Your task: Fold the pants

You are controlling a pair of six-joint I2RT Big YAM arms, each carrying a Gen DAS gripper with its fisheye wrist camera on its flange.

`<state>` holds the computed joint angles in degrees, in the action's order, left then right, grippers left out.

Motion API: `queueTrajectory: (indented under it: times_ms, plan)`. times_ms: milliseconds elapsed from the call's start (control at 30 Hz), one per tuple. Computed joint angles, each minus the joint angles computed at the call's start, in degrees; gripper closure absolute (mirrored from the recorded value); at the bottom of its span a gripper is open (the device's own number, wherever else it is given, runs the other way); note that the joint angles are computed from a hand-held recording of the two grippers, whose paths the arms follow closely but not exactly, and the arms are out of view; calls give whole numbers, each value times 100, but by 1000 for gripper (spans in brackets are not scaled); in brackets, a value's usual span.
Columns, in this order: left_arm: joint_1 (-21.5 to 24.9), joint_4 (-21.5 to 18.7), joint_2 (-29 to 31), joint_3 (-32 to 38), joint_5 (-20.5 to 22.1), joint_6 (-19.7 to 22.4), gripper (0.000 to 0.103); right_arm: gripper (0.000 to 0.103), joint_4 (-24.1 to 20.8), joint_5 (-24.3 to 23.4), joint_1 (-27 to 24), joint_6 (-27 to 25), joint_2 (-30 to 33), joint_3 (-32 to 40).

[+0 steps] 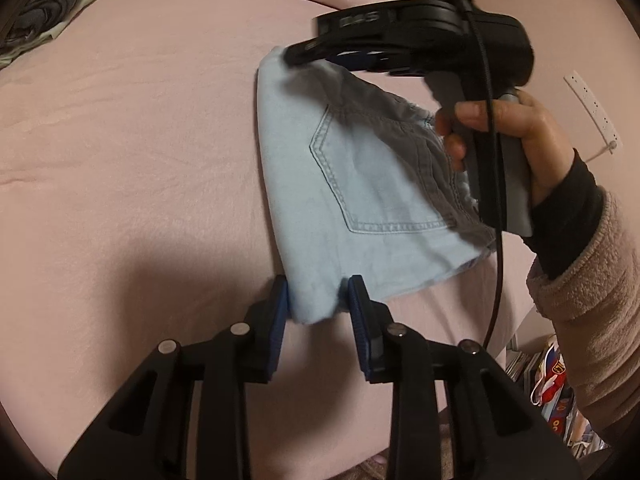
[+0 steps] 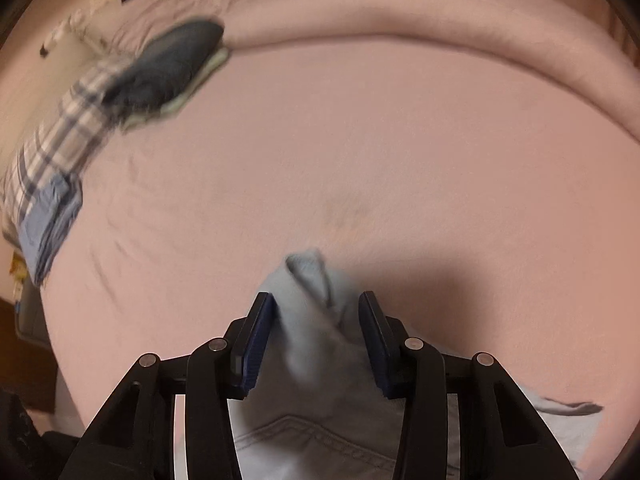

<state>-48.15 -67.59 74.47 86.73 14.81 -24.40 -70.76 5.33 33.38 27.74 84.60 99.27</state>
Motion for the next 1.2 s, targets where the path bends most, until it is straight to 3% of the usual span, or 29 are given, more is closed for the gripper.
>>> queueTrajectory:
  times_ms: [100, 200, 233, 433, 533, 600, 733, 833, 933, 1067, 1100, 1167, 1200]
  plan:
    - [41, 44, -76, -22, -12, -88, 58, 51, 189, 277, -86, 330, -449, -334]
    - [159, 257, -165, -109, 58, -304, 39, 35, 568, -62, -258, 730, -1204, -979]
    - [204, 316, -175, -126, 119, -377, 38, 31, 629, -111, -282, 839, -1438, -1173]
    - [598, 781, 81, -70, 861, -844, 38, 27, 942, -271, -527, 1932, -3211, -2673]
    - [599, 876, 409, 118, 1189, -1066, 38, 21, 816, -299, -742, 2443, -3737, -3129]
    - [581, 857, 600, 247, 1320, -1081, 38, 21, 727, -591, -967, 2642, -3908, -3390]
    - [484, 744, 851, 541, 1305, -965, 38, 21, 1384, -1549, -1172, 2952, -4080, -3967]
    - [466, 683, 942, 647, 1302, -865, 38, 14, 1573, -1576, -1041, 2812, -3896, -4004]
    - [454, 606, 1069, 800, 1279, -729, 40, 14, 1793, -1801, -977, 2611, -3689, -3917]
    - [401, 458, 1215, 979, 1053, -515, 56, 18, 1388, -1285, -619, 2107, -3169, -3446]
    - [376, 425, 1251, 1028, 977, -476, 64, 21, 1241, -1151, -557, 1990, -3087, -3341]
    - [354, 341, 1301, 1119, 840, -388, 76, 39, 1065, -917, -445, 1851, -2909, -3157]
    - [339, 347, 1320, 1149, 813, -382, 81, 43, 965, -828, -428, 1773, -2895, -3102]
